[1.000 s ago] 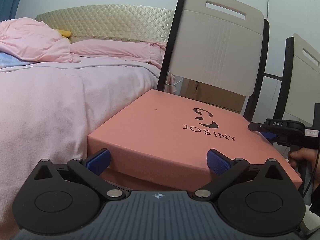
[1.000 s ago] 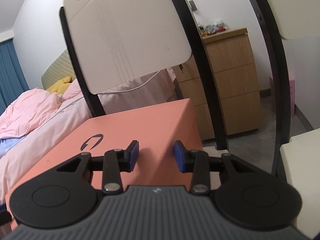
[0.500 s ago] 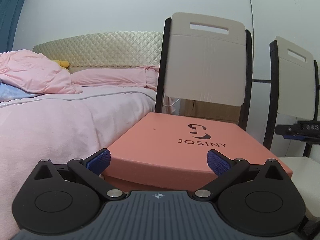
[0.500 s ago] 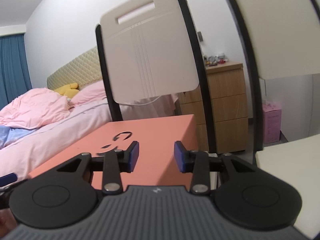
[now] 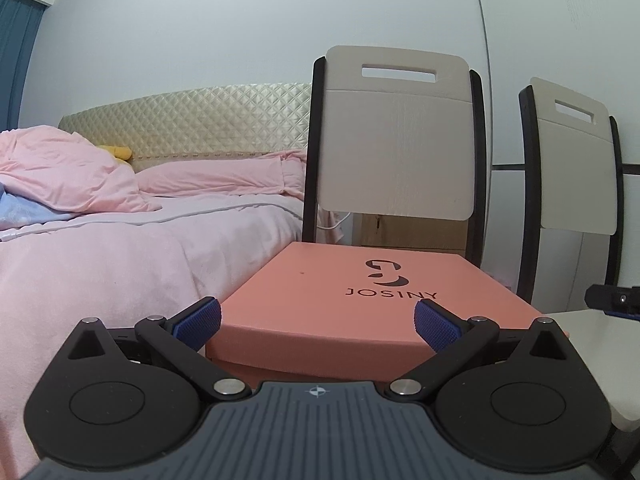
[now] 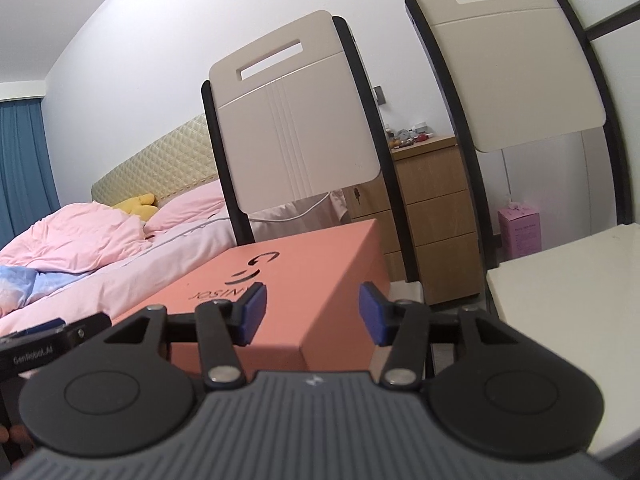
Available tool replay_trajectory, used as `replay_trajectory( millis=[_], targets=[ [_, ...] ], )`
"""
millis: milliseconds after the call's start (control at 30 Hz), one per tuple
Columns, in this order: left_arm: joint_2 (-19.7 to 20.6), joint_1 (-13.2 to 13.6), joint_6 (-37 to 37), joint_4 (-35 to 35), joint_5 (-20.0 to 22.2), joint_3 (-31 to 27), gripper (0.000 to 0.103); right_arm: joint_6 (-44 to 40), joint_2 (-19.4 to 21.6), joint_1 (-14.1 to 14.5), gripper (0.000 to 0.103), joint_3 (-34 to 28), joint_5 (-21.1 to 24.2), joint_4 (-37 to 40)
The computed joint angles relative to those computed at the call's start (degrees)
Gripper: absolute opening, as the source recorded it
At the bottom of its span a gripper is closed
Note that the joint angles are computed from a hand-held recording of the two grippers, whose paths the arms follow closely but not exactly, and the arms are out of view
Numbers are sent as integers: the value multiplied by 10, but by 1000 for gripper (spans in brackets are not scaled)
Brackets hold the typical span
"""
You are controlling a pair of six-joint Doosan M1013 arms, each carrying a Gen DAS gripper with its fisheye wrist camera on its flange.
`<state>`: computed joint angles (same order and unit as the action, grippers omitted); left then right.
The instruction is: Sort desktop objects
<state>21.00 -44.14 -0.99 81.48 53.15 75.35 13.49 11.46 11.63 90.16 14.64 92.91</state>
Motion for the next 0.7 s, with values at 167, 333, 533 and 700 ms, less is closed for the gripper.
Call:
replay_trajectory(
  millis=[167,333,533,700],
  targets=[
    [1,-3,5,9,4,3,103,-77,-11,4,64,20,-7,70],
    [3,-5,16,11,0,4,103,-161,-16,10,86,31,-16,147],
    [3,-6,15,12,3,5,103,-229,-16,15,99,34,-21,202],
    [5,-6,23,10,5,3,103,-256,-15,18,103,33,-30,221]
  ],
)
